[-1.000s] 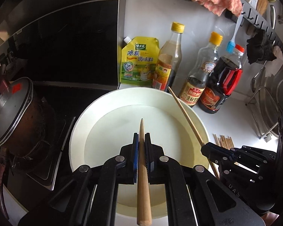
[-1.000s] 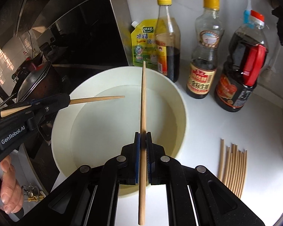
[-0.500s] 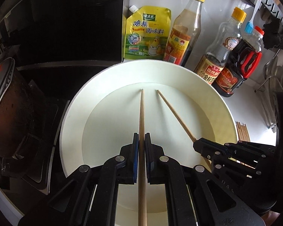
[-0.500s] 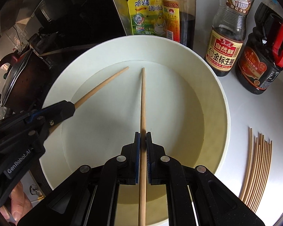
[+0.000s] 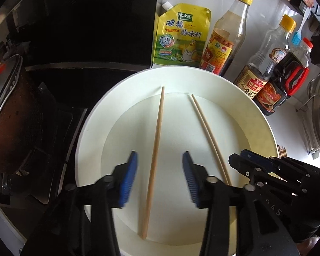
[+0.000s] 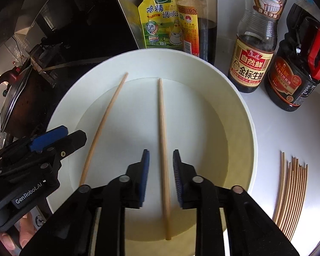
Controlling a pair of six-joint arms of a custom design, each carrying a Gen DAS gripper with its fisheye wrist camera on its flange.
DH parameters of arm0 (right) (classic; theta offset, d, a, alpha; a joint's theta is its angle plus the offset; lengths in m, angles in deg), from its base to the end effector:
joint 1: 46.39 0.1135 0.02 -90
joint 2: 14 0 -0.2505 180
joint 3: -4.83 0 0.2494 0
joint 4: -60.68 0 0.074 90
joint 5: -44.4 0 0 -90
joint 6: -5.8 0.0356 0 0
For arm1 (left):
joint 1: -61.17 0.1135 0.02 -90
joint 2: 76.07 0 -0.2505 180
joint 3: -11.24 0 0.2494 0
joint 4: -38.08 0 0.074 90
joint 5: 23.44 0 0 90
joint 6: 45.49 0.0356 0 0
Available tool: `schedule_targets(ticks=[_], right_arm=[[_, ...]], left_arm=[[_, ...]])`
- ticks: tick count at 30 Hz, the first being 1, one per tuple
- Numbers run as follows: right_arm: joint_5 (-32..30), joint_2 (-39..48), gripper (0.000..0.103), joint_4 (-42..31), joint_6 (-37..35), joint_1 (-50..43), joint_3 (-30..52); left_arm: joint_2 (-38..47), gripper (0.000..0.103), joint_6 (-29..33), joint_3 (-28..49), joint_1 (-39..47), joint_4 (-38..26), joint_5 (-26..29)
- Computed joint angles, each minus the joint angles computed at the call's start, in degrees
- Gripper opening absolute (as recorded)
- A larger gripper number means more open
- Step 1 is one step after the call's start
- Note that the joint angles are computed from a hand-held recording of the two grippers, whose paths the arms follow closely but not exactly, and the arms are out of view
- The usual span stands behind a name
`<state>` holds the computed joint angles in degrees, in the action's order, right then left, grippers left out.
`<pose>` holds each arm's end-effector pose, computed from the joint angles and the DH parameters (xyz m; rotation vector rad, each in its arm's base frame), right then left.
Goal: Organize utensils
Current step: 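Carry both chopsticks over the white basin and open both grippers to drop them, then move both open grippers back to the chopstick row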
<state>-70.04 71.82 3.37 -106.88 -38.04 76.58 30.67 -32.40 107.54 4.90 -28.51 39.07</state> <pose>0.2726 0.0549 0.2019 -0.8209 2.5960 0.5291 0.2142 -0.2912 0.2053 -0.5398 2.5587 -0.0186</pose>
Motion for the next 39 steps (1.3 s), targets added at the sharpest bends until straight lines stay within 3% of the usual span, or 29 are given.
schedule_targets(ticks=[7, 17, 28, 39], right_arm=[[0.18, -4.43, 0.029, -0.88, -2.86, -2.02, -1.13], [-2.97, -7.36, 0.039, -5.26, -7.86, -6.46, -1.13], [-6.51, -9.67, 0.042, -12.88, -16.21, -13.45, -0.78], [-9.3, -8.7, 0.047, -20.99, -27.76, -25.27, 1.79]], left_arm=[[-2.06, 0.076, -6.49, 0.92, -1.71, -6.19, -3.83], [-0.33, 0.077, -11.39, 4.72, -4.64, -11.77, -4.17], [4.24, 0.079, -16.76, 13.18, -9.26, -18.77, -5.6], [14.07, 0.081, -18.93, 29.57, -13.05, -26.97, -6.49]])
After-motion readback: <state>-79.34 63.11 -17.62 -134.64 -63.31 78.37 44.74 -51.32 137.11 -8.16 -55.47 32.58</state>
